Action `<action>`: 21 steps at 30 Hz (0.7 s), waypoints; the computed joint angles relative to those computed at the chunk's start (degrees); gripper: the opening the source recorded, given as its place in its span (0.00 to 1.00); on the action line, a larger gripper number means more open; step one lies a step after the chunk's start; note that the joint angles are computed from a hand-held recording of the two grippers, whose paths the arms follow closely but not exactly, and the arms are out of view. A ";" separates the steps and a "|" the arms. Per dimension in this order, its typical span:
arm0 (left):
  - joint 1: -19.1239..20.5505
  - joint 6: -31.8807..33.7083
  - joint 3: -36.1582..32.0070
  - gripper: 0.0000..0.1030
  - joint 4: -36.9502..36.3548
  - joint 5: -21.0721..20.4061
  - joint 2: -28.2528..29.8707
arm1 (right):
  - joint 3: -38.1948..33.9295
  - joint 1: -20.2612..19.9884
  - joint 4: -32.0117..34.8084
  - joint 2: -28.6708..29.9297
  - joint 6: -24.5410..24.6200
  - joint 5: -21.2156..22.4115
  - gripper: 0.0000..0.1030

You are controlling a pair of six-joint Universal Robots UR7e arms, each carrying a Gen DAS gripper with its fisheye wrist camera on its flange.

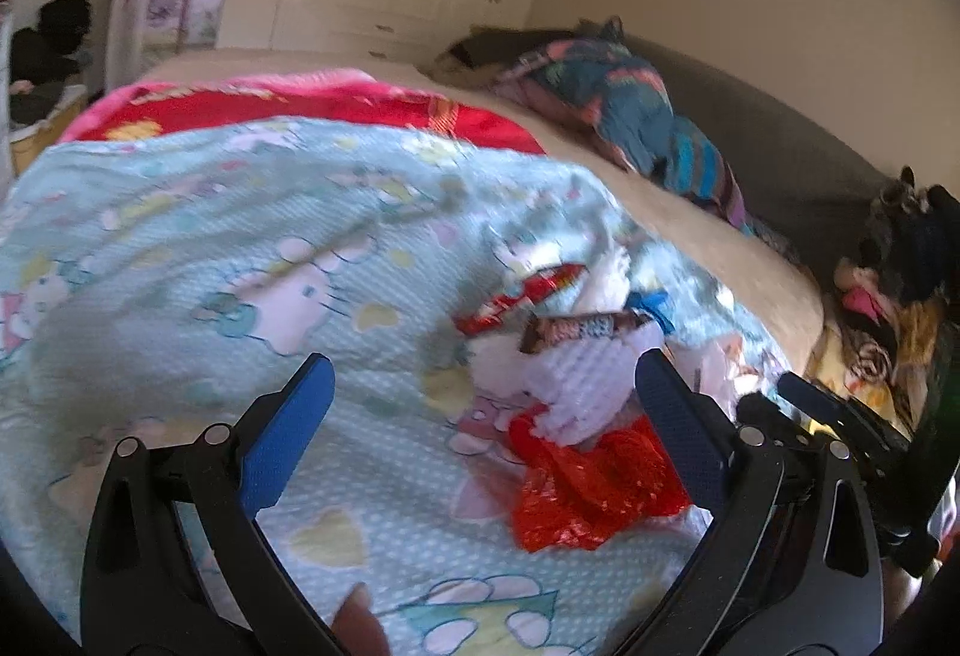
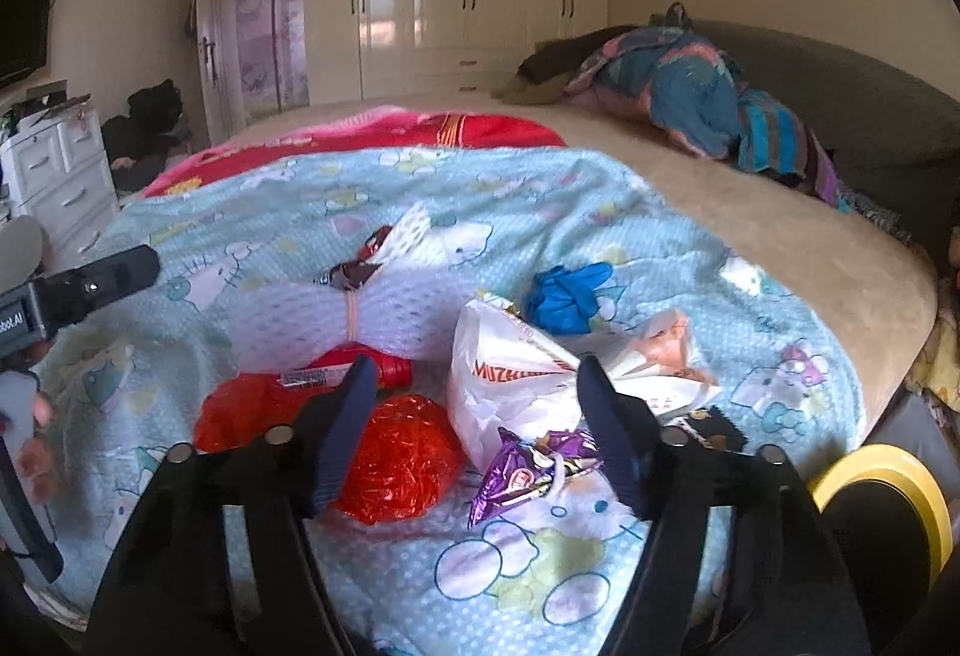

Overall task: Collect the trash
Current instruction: 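Grasp the white foam mesh net with the left tool while the right tool grasps the white plastic bag, then carry the mesh net with the left tool while the right tool carries the bag toward the yellow bin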

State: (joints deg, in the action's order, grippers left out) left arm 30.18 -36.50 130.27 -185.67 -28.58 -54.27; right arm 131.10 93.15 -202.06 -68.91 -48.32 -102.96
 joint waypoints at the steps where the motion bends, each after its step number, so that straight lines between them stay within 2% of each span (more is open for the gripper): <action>1: 0.84 0.89 -0.91 0.90 0.19 -1.64 0.60 | -0.73 0.15 0.60 0.72 -0.49 -0.74 0.55; 4: 2.42 0.99 -2.88 0.89 2.64 -4.19 1.50 | -2.55 0.25 2.88 2.26 -0.85 -2.13 0.45; 6: 2.95 1.63 -3.92 0.82 3.19 -5.01 2.40 | -3.59 0.32 3.79 3.20 -0.92 -2.99 0.38; 8: 3.39 1.75 -4.89 0.72 4.29 -5.43 3.03 | -4.45 0.09 5.53 3.46 -0.52 -2.64 0.22; 10: 3.96 1.67 -5.47 0.67 5.16 -6.68 3.14 | -4.70 -0.27 6.70 3.23 -0.10 -1.42 0.13; 15: 4.89 2.00 -6.45 0.50 6.32 -10.20 3.36 | -4.35 -1.41 7.39 1.88 0.80 2.47 0.09; 17: 4.68 2.55 -6.70 0.36 5.89 -10.94 3.83 | -3.91 -2.03 7.05 1.07 1.41 4.54 0.09; 20: 4.26 3.01 -7.11 0.23 5.41 -11.58 4.24 | -3.67 -2.51 6.37 0.20 2.05 7.00 0.08; 21: 3.99 3.18 -7.19 0.22 5.18 -11.77 4.31 | -3.63 -2.64 6.27 -0.10 2.49 7.77 0.08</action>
State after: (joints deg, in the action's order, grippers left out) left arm 34.17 -33.33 123.08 -180.49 -40.34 -49.96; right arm 127.47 90.51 -195.79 -69.01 -45.83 -95.19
